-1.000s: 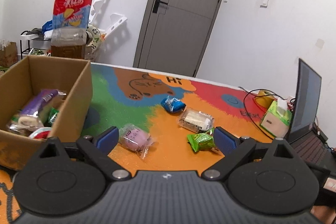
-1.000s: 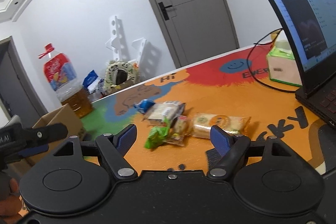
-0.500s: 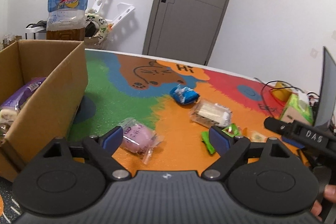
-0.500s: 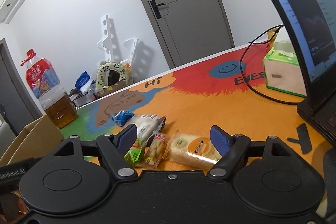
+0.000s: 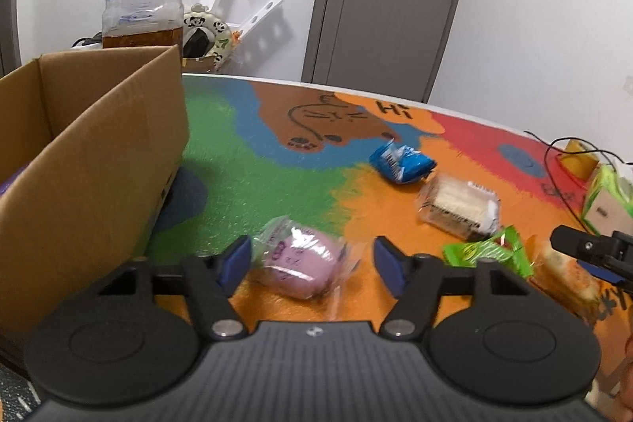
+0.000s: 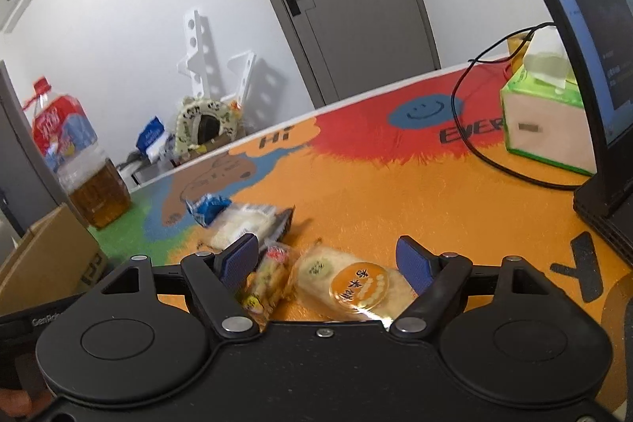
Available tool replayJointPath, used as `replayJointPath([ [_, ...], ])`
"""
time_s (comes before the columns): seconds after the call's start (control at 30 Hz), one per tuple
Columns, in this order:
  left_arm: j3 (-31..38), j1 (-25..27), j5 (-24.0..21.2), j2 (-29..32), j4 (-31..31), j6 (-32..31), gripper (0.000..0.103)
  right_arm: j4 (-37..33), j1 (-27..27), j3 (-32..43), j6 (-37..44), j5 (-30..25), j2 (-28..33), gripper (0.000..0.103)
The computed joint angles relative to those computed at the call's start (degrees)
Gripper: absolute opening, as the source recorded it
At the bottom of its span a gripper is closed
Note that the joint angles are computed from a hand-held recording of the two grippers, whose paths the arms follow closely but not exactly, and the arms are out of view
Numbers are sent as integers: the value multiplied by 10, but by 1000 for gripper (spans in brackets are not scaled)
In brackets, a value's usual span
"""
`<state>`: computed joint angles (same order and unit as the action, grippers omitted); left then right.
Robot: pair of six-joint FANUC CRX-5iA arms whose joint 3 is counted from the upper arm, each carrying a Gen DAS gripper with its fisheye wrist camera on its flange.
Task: Organize snacks
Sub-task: 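Grasp the pink candy pack with the left gripper while the right grasps the cream cake pack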
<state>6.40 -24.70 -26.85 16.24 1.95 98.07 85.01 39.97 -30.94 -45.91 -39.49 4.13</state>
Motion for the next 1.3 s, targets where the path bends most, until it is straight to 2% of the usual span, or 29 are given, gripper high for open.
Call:
replayJointPath([
  [0.17,-14,1,17,-7,1,-14,53,-28,12,6,35,6,4,73],
  [0.23,-15,-1,19,-9,-4,-12,46,-49,16,11,57,9,8,65],
  [0.3,-18,-1,23,-12,-1,-20,34,-54,22,14,69,-3,11,53],
  [0.33,-27,0,30,-14,18,-38,33,-55,23,14,69,-4,11,49],
  [0.37,-25,-2,28,-16,10,-34,31,-58,26,15,74,-7,12,39],
  [0.4,-25,-2,27,-17,9,-36,30,-54,25,13,74,-5,11,37],
  [0.5,-39,0,33,-22,37,-61,29,-41,23,8,69,6,8,36],
  [0.73,-70,6,38,-36,107,-138,32,-37,38,0,51,-9,1,35],
  [0.83,-66,5,34,-36,89,-131,38,-61,53,8,69,-34,7,36],
  [0.9,-60,4,27,-33,76,-117,47,-70,60,12,85,-44,9,38],
  [0.97,-51,2,19,-32,49,-93,52,-81,68,17,97,-56,12,42],
  [1.17,-46,2,20,-31,17,-70,60,-102,80,28,124,-74,19,44],
  [1.3,-52,6,20,-28,47,-102,60,-119,88,40,152,-83,26,51],
])
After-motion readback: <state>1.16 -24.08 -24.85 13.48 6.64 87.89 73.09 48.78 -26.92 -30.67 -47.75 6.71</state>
